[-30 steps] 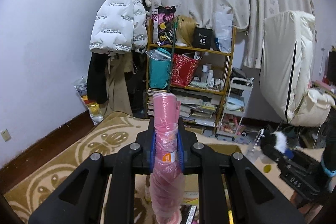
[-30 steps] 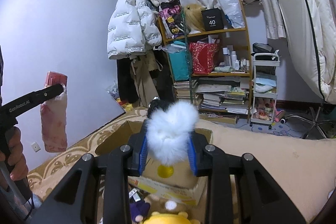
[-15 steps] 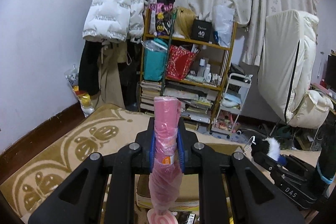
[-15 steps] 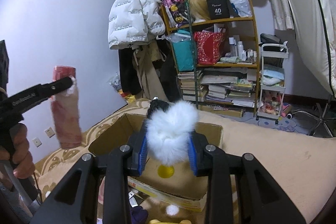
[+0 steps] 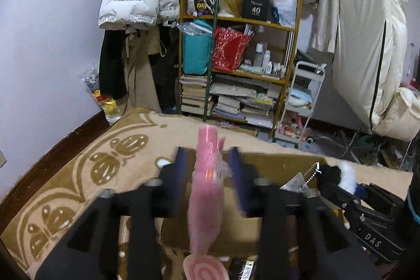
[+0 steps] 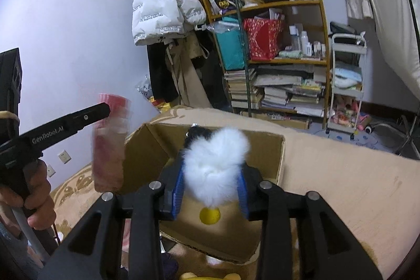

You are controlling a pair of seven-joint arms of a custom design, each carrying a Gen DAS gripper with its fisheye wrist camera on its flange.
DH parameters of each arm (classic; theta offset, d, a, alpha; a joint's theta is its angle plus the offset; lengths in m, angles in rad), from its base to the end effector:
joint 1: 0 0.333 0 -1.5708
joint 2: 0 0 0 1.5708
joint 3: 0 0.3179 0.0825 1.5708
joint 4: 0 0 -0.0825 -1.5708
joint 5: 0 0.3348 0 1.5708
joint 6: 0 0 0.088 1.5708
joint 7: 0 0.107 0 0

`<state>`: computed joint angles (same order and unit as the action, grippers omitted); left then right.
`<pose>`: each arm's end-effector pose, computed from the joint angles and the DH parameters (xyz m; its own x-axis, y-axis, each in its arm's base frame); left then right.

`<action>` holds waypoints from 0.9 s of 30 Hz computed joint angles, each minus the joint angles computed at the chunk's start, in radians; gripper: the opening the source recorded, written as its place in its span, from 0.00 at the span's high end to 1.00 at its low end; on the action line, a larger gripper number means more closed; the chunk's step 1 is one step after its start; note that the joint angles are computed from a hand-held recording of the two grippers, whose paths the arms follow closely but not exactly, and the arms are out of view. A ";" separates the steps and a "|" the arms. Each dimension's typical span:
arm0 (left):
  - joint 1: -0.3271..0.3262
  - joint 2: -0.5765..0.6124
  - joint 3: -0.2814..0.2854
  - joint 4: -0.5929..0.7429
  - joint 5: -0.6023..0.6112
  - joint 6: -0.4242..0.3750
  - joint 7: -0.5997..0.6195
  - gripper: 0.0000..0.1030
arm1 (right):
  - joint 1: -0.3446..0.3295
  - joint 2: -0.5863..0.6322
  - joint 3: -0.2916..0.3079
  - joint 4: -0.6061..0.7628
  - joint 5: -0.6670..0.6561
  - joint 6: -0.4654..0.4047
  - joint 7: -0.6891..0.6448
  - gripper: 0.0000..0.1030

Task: Organize soft objects
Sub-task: 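Lift both held items and carry them over the cardboard box, then open both tools to drop the items into the box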

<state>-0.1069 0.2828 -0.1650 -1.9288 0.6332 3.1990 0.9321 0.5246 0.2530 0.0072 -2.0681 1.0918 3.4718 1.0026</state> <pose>0.5778 -0.2075 0.4857 -0.2855 -0.9558 0.0699 -0.5494 0.1034 -0.8292 0.5280 0.1888 0.4422 0.0139 -0.9660 -0.2581 -0.5581 0.2067 -0.8036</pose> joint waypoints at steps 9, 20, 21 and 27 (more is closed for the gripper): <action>-0.017 -0.031 0.011 -0.019 0.027 -0.086 0.005 0.20 | 0.009 -0.002 -0.037 -0.010 -0.023 -0.062 0.060 0.49; -0.001 -0.148 -0.008 -0.106 -0.034 -0.189 0.081 0.11 | 0.218 -0.059 -0.222 -0.038 0.093 -0.050 0.006 0.05; 0.000 -0.159 -0.007 -0.117 -0.037 -0.187 0.082 0.10 | 0.296 -0.059 -0.294 -0.020 0.176 -0.055 -0.066 0.01; 0.009 -0.247 -0.011 -0.194 -0.104 -0.200 0.145 0.06 | 0.380 -0.089 -0.326 0.043 0.494 -0.006 -0.386 0.00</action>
<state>-0.0983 0.0357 -0.1763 -2.1231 0.5291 2.9988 1.0768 0.9049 0.1643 -0.3186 -2.0252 1.5858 3.4658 0.6167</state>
